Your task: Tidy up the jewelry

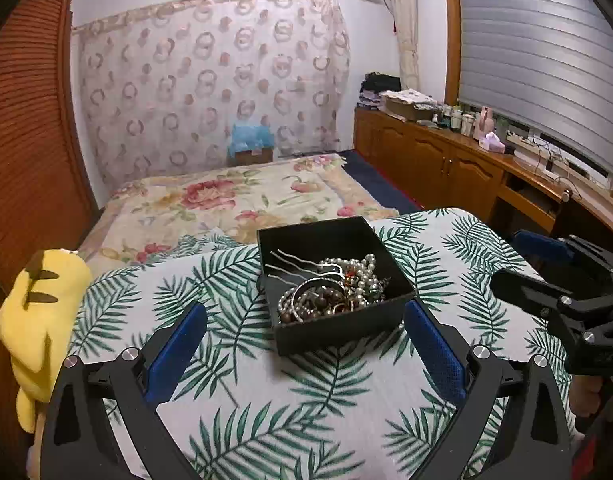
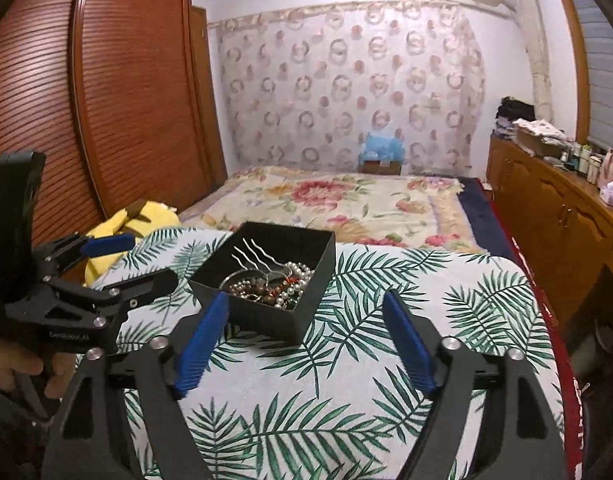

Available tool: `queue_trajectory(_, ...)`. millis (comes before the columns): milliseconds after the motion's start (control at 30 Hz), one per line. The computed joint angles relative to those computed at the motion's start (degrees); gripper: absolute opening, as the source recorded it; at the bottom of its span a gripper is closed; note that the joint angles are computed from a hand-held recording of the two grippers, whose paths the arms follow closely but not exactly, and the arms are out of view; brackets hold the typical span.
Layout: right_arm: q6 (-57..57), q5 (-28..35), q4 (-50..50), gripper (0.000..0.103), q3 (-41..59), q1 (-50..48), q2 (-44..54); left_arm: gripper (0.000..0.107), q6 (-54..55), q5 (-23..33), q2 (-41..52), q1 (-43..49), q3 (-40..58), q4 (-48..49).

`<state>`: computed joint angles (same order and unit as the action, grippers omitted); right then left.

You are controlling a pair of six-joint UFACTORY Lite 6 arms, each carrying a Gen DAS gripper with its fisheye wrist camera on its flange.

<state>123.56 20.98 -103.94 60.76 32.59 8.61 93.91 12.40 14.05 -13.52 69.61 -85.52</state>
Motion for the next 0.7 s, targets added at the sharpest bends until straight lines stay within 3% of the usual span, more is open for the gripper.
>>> queue_trajectory(233,-2.5,5.6,4.1,0.1,-1.3,4.4,-2.4,0.095,-1.4,-0.1,-5.9,0.9,-5.5,0.1)
queue_trajectory(500,-5.5,13.8,11.9,0.1,-3.2,10.0,-5.5,0.095,-1.4,-2.5,-12.9,1.8,-12.3,-1.3)
queue_trajectory(700,-4.0,17.8,12.9,0.1,-6.3,12.6,-8.4,0.095,0.2,-1.3,-19.0,4.5,-17.5,-3.7)
